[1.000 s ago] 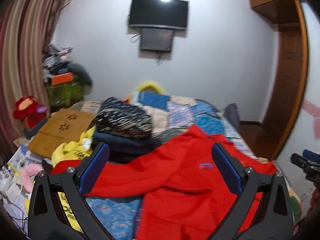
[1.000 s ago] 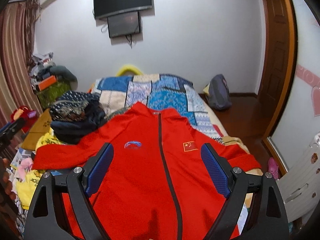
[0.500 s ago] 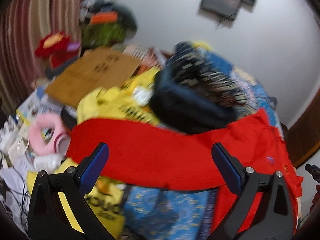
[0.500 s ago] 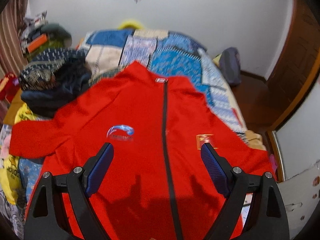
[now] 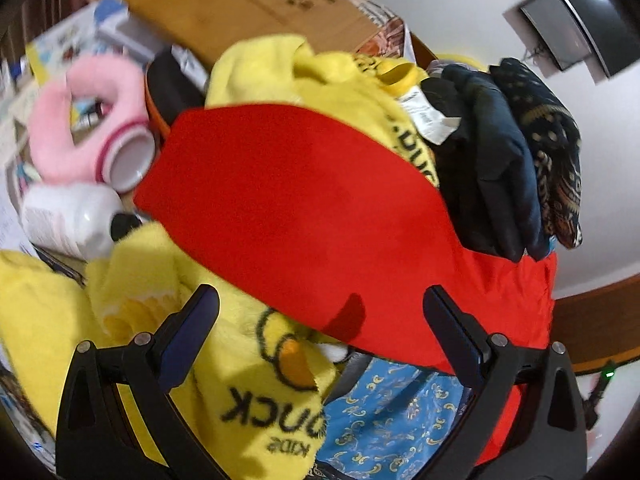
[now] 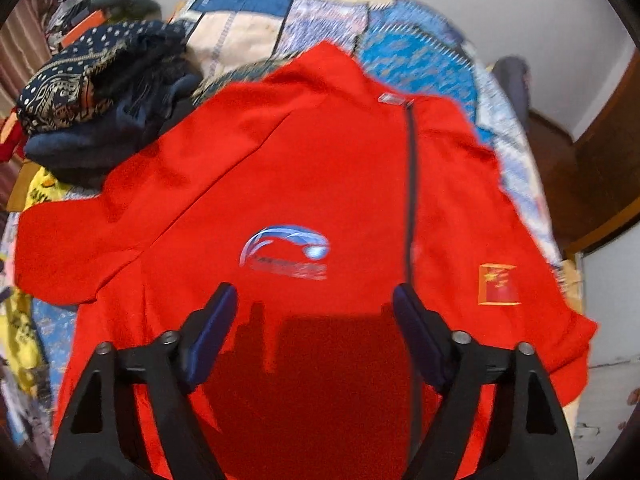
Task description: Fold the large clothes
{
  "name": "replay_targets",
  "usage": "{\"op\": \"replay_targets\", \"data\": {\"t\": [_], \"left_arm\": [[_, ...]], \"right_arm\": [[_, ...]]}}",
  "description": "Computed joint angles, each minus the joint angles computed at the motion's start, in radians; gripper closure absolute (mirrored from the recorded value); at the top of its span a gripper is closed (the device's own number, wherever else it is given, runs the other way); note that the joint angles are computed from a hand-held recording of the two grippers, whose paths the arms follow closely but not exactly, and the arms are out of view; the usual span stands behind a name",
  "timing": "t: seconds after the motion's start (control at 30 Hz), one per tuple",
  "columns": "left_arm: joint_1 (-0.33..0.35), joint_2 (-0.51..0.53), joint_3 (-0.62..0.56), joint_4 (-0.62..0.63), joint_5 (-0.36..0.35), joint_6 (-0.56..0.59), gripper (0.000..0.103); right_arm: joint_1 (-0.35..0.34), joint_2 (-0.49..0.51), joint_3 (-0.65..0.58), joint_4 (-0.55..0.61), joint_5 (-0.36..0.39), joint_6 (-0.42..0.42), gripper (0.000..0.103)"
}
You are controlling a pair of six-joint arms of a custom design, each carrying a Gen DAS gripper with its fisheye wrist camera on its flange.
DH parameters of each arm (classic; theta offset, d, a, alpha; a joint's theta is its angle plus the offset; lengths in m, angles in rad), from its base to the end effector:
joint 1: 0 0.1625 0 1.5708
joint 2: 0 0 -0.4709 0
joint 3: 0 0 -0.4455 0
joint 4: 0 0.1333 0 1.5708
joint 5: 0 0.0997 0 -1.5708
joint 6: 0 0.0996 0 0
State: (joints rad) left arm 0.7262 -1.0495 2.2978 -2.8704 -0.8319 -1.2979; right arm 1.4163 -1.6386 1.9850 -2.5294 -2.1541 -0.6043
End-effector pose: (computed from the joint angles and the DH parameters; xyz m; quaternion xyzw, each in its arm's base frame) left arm -0.2251 -0.4679 0.0799 -0.2185 0.9063 -0.3283 0.1519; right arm -0.0020 -0.5224 0.4703 0.1192 -0.9096 0.1666 0.3616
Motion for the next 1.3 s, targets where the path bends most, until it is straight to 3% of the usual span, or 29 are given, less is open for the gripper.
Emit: {"op": "replay_targets", "data": {"t": [0.2,0.3,0.37,0.5,0.67,0.83,0.97,1.07,1.2,1.3], "left_arm": [[0.044,0.013,0.050,-0.199,-0.035,0.016,0.008],[0.052,0.003,0.051,-0.196,-0.001,0.021,0.019],[0.060,-0.003,0.050,-0.188,0.019,0.028,0.035],[0.080,-0.002,0.015,-0.077,0.081,0.045,0.055],[0.053,-0.012,-0.046,0.131,0.169,0.000,0.091],[-0.020,-0.013,-0.149,0.385,0.272,-0.009,0.096],[-0.097,0.015,-0.207,0.313,0.338,0.138,0.100],[-0.147,0.072,-0.277,0.178,0.370,0.330,0.100],[-0.197,0.180,-0.424,-0.023,0.349,0.638,0.100],[-0.217,0.278,-0.561,-0.105,0.304,0.811,0.100]], "right_arm": [[-0.006,0.010,-0.008,0.039,0.027,0.028,0.036],[-0.009,0.003,-0.012,0.070,0.053,0.057,0.036],[-0.007,0.008,-0.020,0.089,0.049,0.089,0.036],[-0.005,0.016,-0.033,0.110,0.028,0.145,0.036],[0.010,-0.001,-0.019,0.081,-0.031,0.126,0.036],[0.010,-0.042,-0.011,0.082,-0.020,0.073,0.036],[0.000,-0.078,-0.013,0.097,0.022,0.050,0.036],[-0.011,-0.099,-0.019,0.116,0.056,0.035,0.036],[-0.025,-0.120,-0.024,0.119,0.080,0.029,0.036],[-0.040,-0.142,-0.018,0.085,0.098,0.003,0.036]]}}
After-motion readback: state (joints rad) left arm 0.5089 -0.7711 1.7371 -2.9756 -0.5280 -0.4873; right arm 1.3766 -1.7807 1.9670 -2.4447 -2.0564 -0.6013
